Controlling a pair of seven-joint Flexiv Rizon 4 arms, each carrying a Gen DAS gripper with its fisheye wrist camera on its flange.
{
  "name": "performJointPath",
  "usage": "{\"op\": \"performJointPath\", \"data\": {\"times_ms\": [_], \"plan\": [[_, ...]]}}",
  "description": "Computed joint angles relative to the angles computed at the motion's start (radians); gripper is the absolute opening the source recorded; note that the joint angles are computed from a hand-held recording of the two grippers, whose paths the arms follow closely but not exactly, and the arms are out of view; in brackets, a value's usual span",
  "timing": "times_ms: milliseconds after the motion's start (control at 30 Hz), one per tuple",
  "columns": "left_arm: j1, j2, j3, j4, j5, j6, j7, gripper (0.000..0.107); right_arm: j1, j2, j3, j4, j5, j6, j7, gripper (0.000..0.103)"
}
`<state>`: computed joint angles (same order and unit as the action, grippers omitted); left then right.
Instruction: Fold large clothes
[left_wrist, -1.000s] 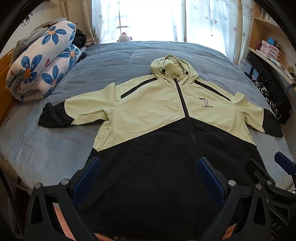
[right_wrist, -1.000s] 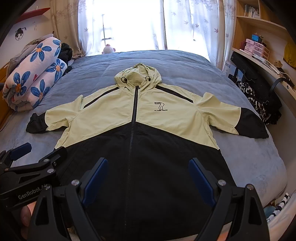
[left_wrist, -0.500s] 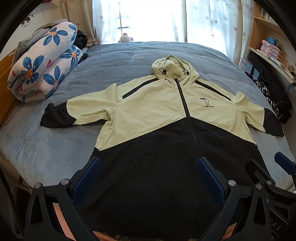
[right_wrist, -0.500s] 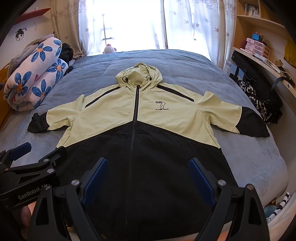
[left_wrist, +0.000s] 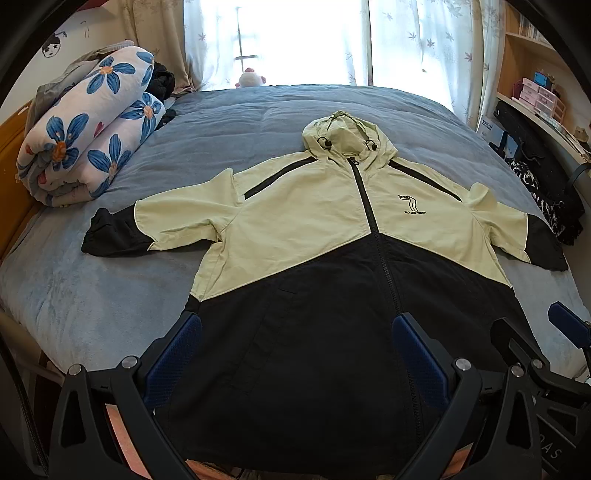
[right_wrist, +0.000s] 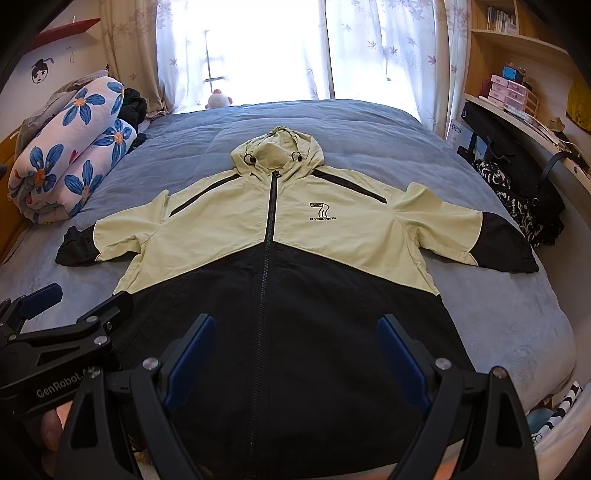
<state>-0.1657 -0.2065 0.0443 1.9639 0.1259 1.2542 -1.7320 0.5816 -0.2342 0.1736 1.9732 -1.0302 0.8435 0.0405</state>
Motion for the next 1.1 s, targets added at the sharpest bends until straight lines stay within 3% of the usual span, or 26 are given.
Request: {"op": "performJointPath", "data": {"times_ms": [300, 633, 933, 1100], "plan": [[0.0, -0.008, -0.01, -0.001, -0.023, 0.014, 0.017, 0.101, -0.01, 0.009, -0.003, 0.016, -0.019, 0.036, 0.029, 0.089], [-0.006, -0.019, -0.015, -0.011, -0.044, 0.027, 0.039, 0.101, -0.05, 0.024, -0.014, 0.049, -0.061, 0.143, 0.069, 0.089], [-0.014, -0.041, -0.029, -0.032, -0.086, 0.056, 0.066, 0.101, -0.077, 0.052, -0.019, 0.071, -0.139, 0.162, 0.119, 0.089], [-0.045, -0.061, -0.005, -0.058, -0.048, 0.093, 0.033, 0.101, -0.111, 0.079, -0.021, 0.097, -0.17, 0.185, 0.164, 0.089]]}}
